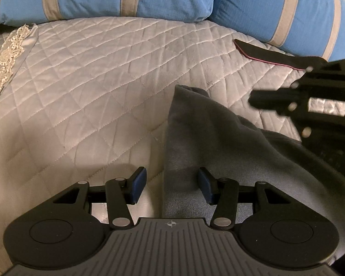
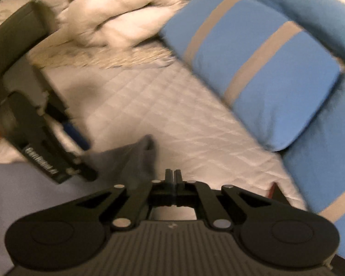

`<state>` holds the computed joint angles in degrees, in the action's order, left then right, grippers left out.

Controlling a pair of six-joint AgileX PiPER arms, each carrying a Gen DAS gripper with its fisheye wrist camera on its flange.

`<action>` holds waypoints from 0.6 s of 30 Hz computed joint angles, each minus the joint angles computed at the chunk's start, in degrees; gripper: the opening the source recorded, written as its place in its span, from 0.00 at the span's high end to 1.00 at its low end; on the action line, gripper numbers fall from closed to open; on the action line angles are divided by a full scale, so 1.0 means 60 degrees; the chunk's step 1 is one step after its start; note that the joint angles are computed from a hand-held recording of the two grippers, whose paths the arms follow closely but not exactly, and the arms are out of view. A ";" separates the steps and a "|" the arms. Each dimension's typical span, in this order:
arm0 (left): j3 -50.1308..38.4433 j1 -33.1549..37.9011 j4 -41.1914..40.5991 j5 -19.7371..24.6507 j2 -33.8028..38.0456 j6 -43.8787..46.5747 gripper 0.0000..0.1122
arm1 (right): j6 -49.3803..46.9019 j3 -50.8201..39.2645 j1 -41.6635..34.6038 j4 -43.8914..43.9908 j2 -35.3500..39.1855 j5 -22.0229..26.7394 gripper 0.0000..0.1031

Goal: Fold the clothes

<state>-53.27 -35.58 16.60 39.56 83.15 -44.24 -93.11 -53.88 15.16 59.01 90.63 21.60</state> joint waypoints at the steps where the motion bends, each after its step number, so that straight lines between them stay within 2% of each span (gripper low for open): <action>1: 0.0003 -0.0011 0.0021 0.0008 -0.0004 -0.0015 0.57 | 0.0385 -0.0121 -0.0097 -0.0252 0.0024 0.0087 1.00; 3: 0.0009 -0.0032 0.0053 0.0023 -0.0014 -0.0041 0.57 | 0.0541 -0.0116 -0.0115 -0.0479 -0.0029 0.0028 0.99; 4: 0.0004 -0.0028 0.0043 0.0028 -0.0012 -0.0036 0.57 | 0.0665 -0.0212 -0.0212 -0.0695 0.0003 0.0353 0.98; 5: -0.0002 -0.0023 0.0031 0.0033 -0.0011 -0.0028 0.57 | 0.0884 -0.0377 -0.0266 -0.0979 0.0121 0.0650 0.82; 6: -0.0006 -0.0015 0.0021 0.0035 -0.0009 -0.0015 0.57 | 0.0935 -0.0358 -0.0243 -0.1100 0.0118 0.0703 0.74; 8: -0.0009 0.0012 0.0004 0.0028 -0.0004 0.0028 0.57 | 0.1064 -0.0336 -0.0188 -0.1363 0.0145 0.0803 0.70; 14: 0.0033 0.0071 -0.0070 -0.0027 -0.0029 0.0111 0.57 | 0.1115 -0.0461 -0.0244 -0.1324 0.0450 0.1419 0.69; 18: 0.0024 0.0079 -0.0073 -0.0035 -0.0011 0.0121 0.57 | 0.1427 -0.0909 -0.0258 -0.1486 0.0920 0.1927 0.63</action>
<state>-53.13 -35.10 16.16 39.35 83.08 -43.51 -84.54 -59.34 13.61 50.09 96.15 33.16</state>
